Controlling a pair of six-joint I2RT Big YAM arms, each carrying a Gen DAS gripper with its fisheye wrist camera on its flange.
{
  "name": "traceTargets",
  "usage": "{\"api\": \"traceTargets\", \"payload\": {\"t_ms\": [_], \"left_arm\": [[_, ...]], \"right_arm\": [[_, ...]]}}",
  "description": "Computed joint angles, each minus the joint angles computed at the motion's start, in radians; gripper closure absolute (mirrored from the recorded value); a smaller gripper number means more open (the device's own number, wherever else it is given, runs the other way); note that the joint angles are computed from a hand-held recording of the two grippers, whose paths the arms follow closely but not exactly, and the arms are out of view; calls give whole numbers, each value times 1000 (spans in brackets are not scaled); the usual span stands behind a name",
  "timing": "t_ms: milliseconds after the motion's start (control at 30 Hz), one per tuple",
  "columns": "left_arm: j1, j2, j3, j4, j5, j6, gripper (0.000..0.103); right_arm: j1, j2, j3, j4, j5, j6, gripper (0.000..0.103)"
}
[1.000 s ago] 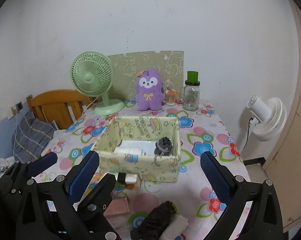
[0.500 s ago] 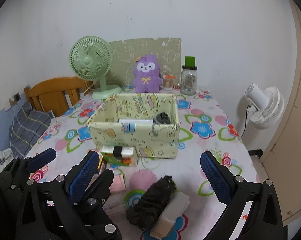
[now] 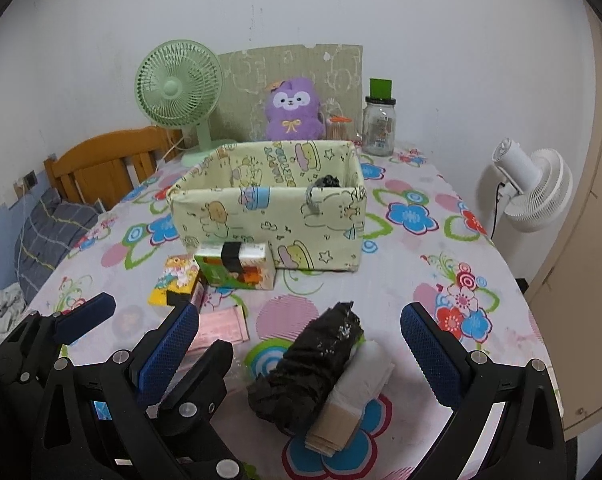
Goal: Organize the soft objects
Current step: 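Grasp the clear straws with the left gripper while the right grasps the black bundle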
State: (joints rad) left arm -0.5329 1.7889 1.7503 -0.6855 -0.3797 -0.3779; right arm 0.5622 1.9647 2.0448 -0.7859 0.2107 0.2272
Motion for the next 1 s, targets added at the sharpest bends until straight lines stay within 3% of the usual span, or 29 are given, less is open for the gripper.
{"api": "traceTargets", "payload": {"t_ms": [267,500,633,767,1000], "left_arm": [[0,11,-21,-20,31,-24,8],[1,17,-33,-45,31,-39,20],[6,30,-29,-70,50,-47,34],[11,36,-30,-75,62,-52,40],[16,36,-28,-62,87,-38,69]], "right_arm": [[1,-3,-36,1,-5,14,1],[1,1,-46,-17,-7,28,1],[2,10,-38,-31,-3,30,1],[-1,20,-28,-42,-10,36,1],[-4,38,-7,-59,-16,39,1]]}}
